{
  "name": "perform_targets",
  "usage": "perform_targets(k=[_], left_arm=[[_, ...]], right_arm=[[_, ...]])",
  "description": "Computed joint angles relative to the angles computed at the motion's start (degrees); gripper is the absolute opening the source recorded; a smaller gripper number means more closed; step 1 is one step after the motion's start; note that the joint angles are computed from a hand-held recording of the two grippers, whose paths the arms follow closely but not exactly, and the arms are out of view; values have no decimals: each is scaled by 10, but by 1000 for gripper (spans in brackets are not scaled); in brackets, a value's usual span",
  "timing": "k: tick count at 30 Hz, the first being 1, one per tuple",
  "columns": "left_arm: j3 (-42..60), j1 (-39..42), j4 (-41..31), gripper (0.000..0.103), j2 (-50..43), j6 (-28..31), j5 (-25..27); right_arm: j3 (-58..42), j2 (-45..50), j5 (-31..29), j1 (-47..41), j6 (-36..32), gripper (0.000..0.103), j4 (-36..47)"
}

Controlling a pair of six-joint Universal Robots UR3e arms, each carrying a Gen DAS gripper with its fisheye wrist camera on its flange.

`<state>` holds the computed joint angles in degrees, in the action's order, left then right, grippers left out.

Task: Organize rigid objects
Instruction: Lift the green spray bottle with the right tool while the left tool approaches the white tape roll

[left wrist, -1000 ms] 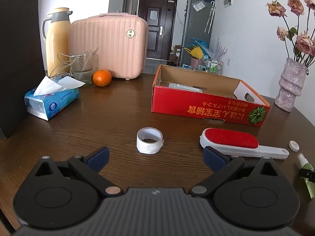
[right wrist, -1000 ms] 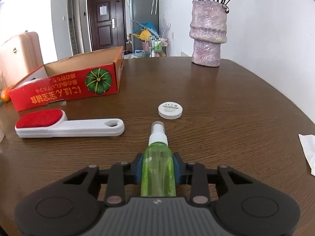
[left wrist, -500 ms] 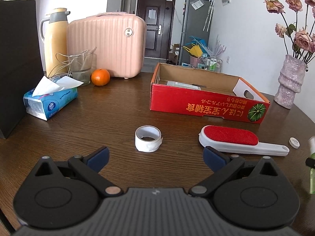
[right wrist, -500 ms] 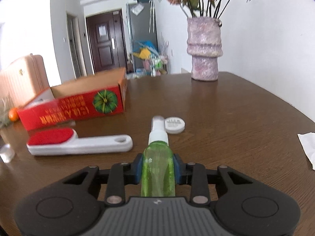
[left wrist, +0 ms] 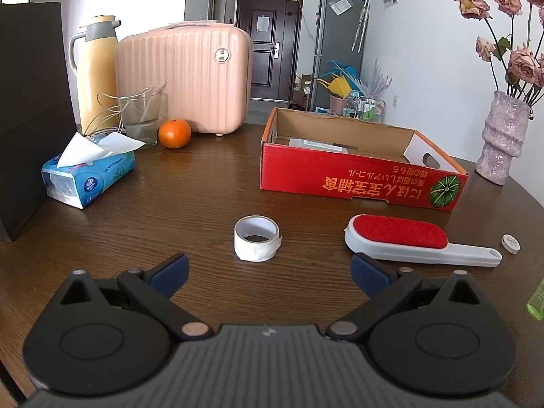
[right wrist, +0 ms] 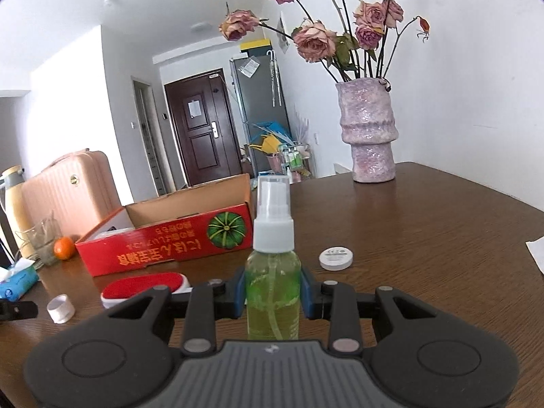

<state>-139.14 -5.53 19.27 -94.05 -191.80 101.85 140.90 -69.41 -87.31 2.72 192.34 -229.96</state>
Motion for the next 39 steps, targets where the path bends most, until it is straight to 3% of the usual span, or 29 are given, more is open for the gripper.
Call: perform_targets(k=[16, 31, 33, 36, 39], left_arm=[[110, 41, -110, 103, -74, 49, 0], [188, 56, -123, 102, -150, 60, -22], [193, 60, -124, 98, -154, 63, -29], [202, 67, -134, 80, -160, 70, -41], [208, 77, -141, 56, -164, 81, -61]], right_arm=[[5, 14, -7, 7, 19, 30, -33], [-5, 25, -25, 17, 23, 30, -31], [-7, 28, -28, 19, 23, 30, -33], [-9, 28, -29, 19, 23, 30, -30], [-12, 32, -33, 20, 25, 30, -33]])
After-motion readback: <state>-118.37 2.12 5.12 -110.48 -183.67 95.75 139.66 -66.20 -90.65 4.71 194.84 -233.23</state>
